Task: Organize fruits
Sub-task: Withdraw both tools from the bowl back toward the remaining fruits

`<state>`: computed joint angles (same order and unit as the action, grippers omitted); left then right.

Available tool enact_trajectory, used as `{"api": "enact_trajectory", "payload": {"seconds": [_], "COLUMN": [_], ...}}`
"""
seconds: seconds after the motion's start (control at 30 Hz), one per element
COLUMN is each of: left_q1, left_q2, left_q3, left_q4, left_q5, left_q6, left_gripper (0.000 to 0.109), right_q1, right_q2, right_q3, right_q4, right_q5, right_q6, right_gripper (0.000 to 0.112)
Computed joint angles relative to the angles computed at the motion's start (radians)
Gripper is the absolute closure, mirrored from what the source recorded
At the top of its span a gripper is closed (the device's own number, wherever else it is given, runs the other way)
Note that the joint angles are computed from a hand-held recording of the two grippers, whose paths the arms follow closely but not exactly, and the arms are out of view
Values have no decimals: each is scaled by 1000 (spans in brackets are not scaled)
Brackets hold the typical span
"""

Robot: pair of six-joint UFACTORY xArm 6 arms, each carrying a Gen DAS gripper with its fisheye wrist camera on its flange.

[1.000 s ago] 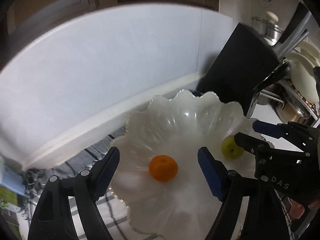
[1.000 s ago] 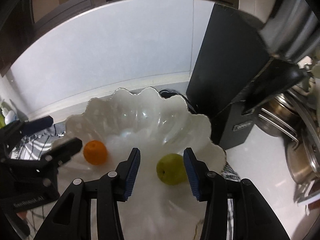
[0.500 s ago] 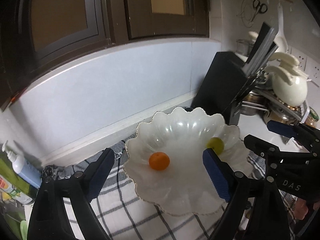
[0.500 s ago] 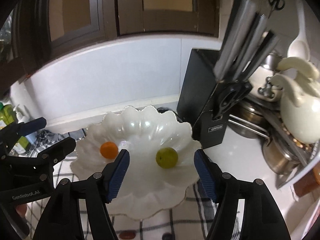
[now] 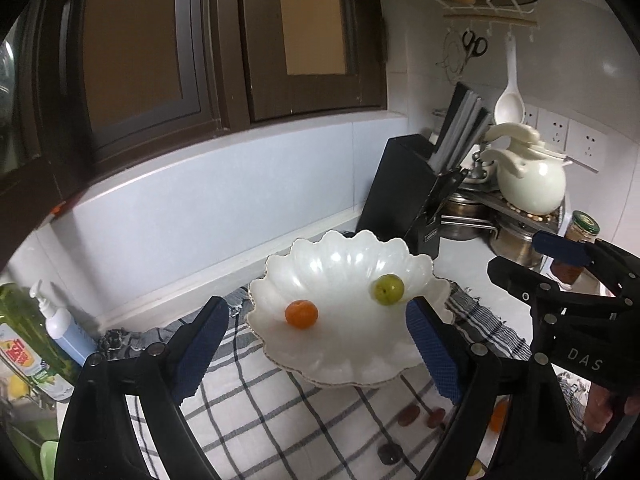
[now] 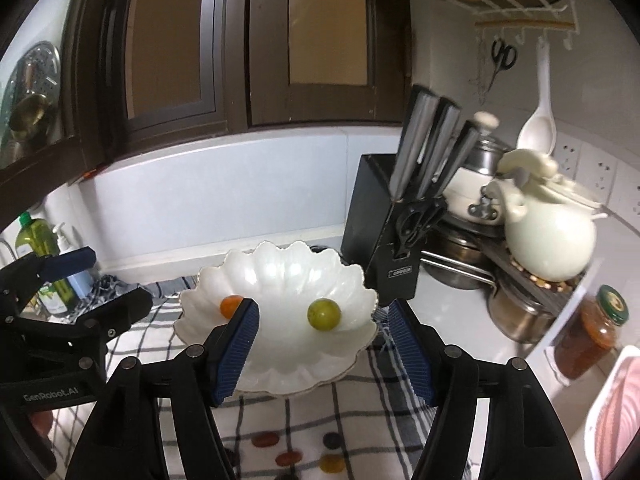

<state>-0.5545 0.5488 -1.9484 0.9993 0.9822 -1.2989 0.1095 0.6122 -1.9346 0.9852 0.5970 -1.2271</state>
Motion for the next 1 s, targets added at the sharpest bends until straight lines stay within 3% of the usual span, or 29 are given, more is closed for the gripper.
{"api": "enact_trajectory", "payload": {"seconds": [0.33, 0.7, 1.0], "left_q1": [-65, -114, -122], "left_q2": [-73, -106, -104], "left_q3": [105, 174, 217], "left_q4": [67, 112, 89], "left_q5": [28, 41, -14], "left_q6": [-78, -128, -148], "left_gripper": [18, 18, 18], "right_q1": [-21, -48, -71], "right_q2": [-160, -241, -267], "right_q3": [238, 372, 443], "right_q4": [164, 240, 294], "right_q5": [-78, -125, -148], "right_q6": [-179, -249, -300], "right_gripper": [44, 44, 44]}}
